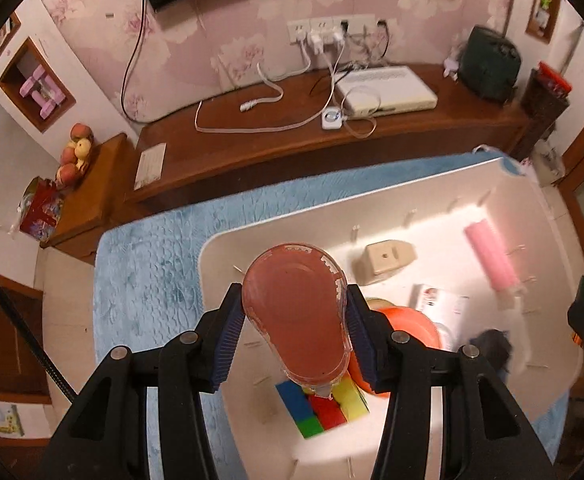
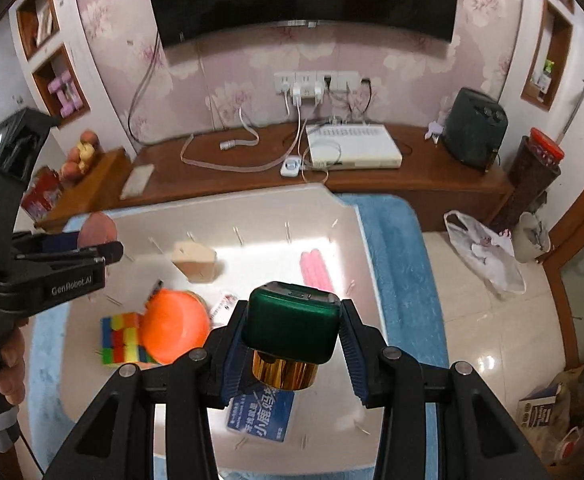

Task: Organize rigid objects
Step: 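Carry the pink pouch and green bottle into the bin and release both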

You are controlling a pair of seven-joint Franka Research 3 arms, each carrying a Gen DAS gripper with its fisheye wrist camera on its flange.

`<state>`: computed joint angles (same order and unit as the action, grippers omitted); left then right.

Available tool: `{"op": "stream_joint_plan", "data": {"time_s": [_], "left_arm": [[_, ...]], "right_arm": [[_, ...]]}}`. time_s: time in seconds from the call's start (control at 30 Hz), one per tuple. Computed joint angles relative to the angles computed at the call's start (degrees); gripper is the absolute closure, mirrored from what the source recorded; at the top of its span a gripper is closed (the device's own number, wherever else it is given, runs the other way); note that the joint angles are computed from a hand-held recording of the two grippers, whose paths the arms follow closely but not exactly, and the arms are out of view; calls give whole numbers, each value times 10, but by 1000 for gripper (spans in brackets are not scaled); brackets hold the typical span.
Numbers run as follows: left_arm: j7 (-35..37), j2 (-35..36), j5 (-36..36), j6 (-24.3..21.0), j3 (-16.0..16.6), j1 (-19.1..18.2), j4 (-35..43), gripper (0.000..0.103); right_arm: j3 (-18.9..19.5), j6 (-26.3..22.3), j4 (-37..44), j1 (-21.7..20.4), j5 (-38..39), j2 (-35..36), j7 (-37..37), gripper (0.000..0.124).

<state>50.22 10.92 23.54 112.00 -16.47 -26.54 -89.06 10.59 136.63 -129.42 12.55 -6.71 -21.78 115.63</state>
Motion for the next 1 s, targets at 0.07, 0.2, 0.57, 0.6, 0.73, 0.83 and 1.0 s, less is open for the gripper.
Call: {"op": "stream_joint_plan", "data": {"time_s": [0.07,0.2,0.57,0.6,0.73,0.83,1.0], "left_arm": [[-3,16,5,-15,1,-3,11,50],[-1,35,6,-24,5,-5,17,50],[-1,54,-35,-37,9,5,27,41],[0,53,-44,-38,8,7,26,31],[-4,43,-43,-31,7,6,20,25],[-3,30,-55,-23,4,9,9,22],[-2,4,-65,-14,0,13,-10,21]], "right_arm": [[1,-1,1,1,0,13,2,80],[-3,0,3,8,4,35,1,80],[-4,14,-9,26,0,39,-1,68],[-4,21,-13,26,2,33,1,65],[2,40,-27,26,4,7,5,60],[11,47,-39,26,4,-17,7,60],[26,42,-55,30,9,-56,12,60]]}}
